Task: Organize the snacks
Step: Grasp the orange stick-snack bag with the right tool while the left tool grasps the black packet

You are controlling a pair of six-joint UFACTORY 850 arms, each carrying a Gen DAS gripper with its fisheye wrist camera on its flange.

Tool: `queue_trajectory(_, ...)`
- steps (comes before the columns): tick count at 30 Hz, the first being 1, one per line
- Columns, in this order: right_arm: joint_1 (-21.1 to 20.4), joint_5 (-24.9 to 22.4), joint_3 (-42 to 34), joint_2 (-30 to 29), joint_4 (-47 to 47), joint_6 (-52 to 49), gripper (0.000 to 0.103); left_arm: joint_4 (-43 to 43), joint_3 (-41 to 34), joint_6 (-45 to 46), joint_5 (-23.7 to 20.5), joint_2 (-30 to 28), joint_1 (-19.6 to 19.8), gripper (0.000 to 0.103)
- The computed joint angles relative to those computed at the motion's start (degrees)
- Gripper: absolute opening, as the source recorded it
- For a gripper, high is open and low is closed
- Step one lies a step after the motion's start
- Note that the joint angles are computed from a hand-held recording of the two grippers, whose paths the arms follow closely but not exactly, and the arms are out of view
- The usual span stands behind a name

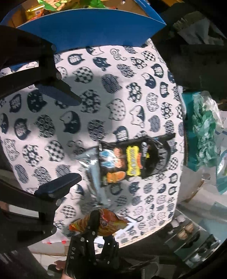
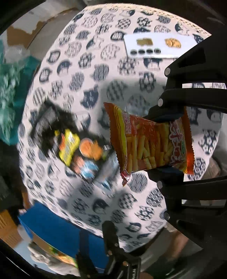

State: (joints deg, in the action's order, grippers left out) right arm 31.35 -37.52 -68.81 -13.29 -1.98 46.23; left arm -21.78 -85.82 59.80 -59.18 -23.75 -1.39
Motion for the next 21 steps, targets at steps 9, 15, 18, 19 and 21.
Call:
queue_trajectory(9,-3.74,-0.63,1.21,1.25,-4.71,8.19,0.041,1.10,-0.29,-3.86,2.42,-1.08,-4.84,0.082)
queue_trajectory(15,-5.12,0.26,4.16,3.46,-3.67,8.24,0.041,1.17,-2.30,-10.63,1.19,-4.09,-7.59,0.082)
queue_trajectory(18,-5.33,0.58,4.64,3.42,-3.17,8.12,0.041,0.12,-3.70,-14.36,-0.77,-5.70,-8.19,0.082)
queue_trajectory(19,-5.35,0.78,4.66,3.36,-3.04,8.06,0.041,0.08,-3.95,-15.59,-0.88,-6.08,-8.49,0.082)
queue_trajectory(21,-5.41,1.68,4.95,3.25,-2.57,7.65,0.041,0.32,-4.05,-17.15,-0.61,-6.51,-8.97,0.082)
